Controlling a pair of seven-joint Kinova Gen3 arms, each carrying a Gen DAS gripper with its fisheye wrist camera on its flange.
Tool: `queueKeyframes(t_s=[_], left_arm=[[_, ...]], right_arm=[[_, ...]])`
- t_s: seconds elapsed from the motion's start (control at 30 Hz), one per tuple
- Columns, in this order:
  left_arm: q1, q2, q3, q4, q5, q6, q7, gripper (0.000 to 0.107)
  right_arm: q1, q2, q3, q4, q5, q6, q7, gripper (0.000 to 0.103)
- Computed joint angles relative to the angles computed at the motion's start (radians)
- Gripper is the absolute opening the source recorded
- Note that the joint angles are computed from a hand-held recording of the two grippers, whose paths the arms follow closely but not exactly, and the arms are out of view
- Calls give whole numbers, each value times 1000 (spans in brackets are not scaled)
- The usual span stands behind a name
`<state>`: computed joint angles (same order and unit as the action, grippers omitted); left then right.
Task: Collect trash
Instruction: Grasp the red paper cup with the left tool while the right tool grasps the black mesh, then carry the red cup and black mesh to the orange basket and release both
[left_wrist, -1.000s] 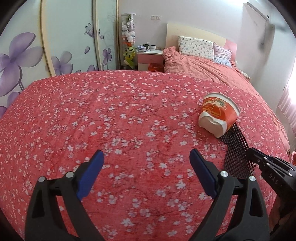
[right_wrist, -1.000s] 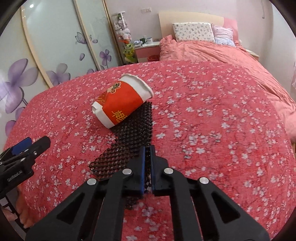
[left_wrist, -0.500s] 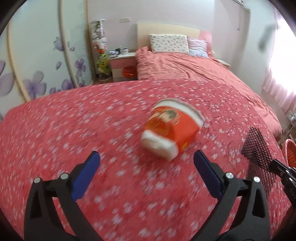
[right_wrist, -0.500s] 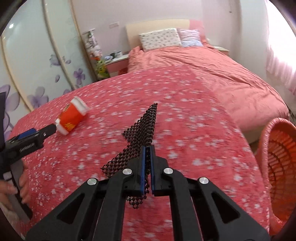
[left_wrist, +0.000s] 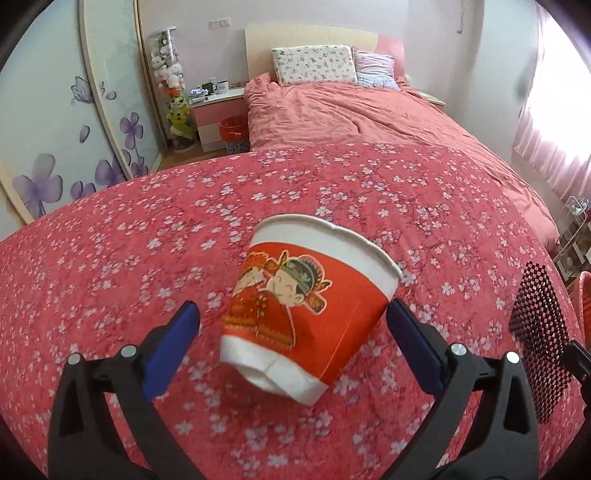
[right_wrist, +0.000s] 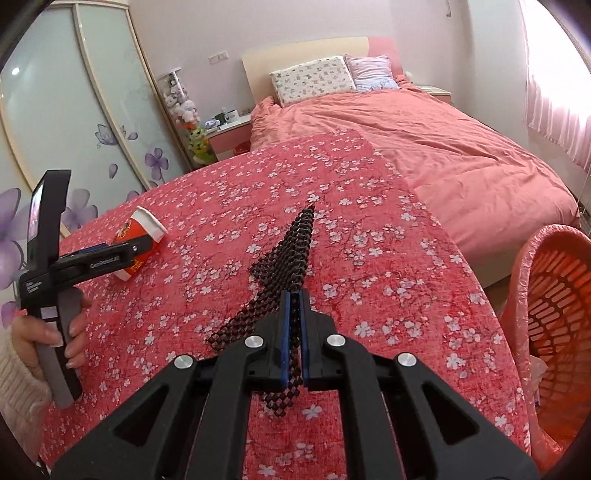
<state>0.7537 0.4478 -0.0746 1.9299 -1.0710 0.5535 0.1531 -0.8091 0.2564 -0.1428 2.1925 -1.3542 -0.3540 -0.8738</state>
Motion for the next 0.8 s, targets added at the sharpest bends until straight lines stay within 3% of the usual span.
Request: queueKeyframes(t_s=[0.1,0.17,0.47,0.8], left_arm=[[-2,12,-4,-11,-12,-13,-6,98],[-2,17,-10,-14,-21,-27,-2,88],[50,12,-13,-14,-56,30,43,86],[80,-87,105,28,-96,199,142,83]], right_arm=[[5,3,-1,5,24,3,-23,5],[4,0,4,10,30,7,-30,5],[-6,-20,10,25,42,3,-55,5],[-7,-117,-63,62,-19,-71,-15,5]])
